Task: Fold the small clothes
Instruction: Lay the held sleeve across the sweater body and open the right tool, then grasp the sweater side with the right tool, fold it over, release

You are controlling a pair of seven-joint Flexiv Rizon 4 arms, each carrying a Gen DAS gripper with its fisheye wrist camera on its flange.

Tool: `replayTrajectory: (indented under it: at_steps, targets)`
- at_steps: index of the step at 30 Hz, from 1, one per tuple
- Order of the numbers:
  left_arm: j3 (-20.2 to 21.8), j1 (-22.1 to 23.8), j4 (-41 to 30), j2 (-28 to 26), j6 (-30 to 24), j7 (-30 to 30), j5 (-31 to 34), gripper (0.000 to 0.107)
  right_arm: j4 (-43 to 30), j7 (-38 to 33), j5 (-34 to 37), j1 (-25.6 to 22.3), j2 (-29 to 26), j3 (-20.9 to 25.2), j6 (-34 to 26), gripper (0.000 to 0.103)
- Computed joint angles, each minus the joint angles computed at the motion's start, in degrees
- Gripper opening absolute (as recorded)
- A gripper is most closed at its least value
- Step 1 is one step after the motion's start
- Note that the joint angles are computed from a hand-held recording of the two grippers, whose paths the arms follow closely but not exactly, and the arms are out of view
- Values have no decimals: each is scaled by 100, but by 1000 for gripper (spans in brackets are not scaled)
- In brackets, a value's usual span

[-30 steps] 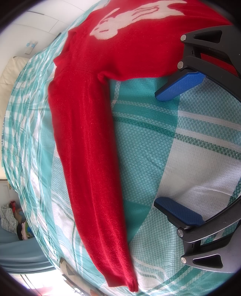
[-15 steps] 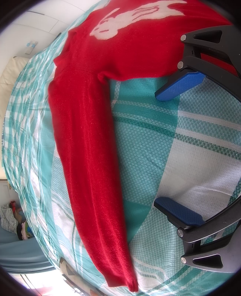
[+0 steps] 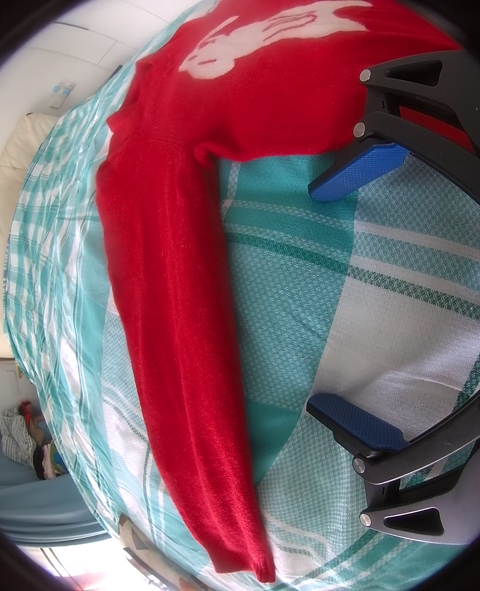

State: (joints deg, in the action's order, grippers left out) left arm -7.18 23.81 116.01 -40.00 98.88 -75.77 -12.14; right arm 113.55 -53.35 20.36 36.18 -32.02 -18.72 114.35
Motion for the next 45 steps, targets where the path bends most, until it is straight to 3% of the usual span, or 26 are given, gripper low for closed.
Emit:
replayTrajectory:
  at_steps: [3,4,6,9,11,15,16,18,20,22,32,36,41,45]
  targets:
    - [15,-8,-3,0,-5,-1,4,103,-546,-425,-637,448,329,-133,-448,4]
    - [15,-8,-3,0,-5,-1,5,103,-798,-508,-917,424,365,36,-623,4]
    - [11,-6,-2,-1,-1,-4,6,103,-1483,-501,-1670,-14,245,798,-1039,4]
    - [11,-5,-3,-1,-4,-6,8,103,-2623,-655,-2326,-335,-303,1685,-1782,4]
    - [13,-9,-5,-3,-3,-7,8,103,-3284,-440,-2914,-354,-783,1936,-2292,4]
    - [12,-6,-4,0,-5,-7,9,103,-4568,-727,-3301,-673,-1768,2989,-3519,7]
    - [12,-6,-4,0,-5,-7,9,103,-4901,-976,-3220,-823,-2009,3411,-3924,11]
    - [14,-8,-3,1,-6,-8,9,103,-5156,-1474,-2838,-1073,-2281,4046,-4216,32]
    - [22,-18,-8,-2,-6,-10,7,103,-5123,-2032,-2413,-1383,-2402,4660,-4135,61]
    - [25,-20,-7,-1,-8,-10,7,103,-5023,-2403,-2093,-1623,-2424,5006,-4169,65]
    - [34,-30,-9,-1,-9,-14,4,103,-3912,-1942,-1568,-1644,-1862,3778,-4254,63]
    - [28,-23,-3,1,-4,-14,5,103,-3979,-2305,-2353,-1037,-1820,3417,-4328,60]
    - [21,-18,-3,0,-1,-16,6,103,-5340,-3232,-3266,-188,-2679,3312,-4978,45]
    - [29,-25,-5,0,-4,-18,6,103,-6933,-3105,-3521,364,-3710,2763,-6041,23]
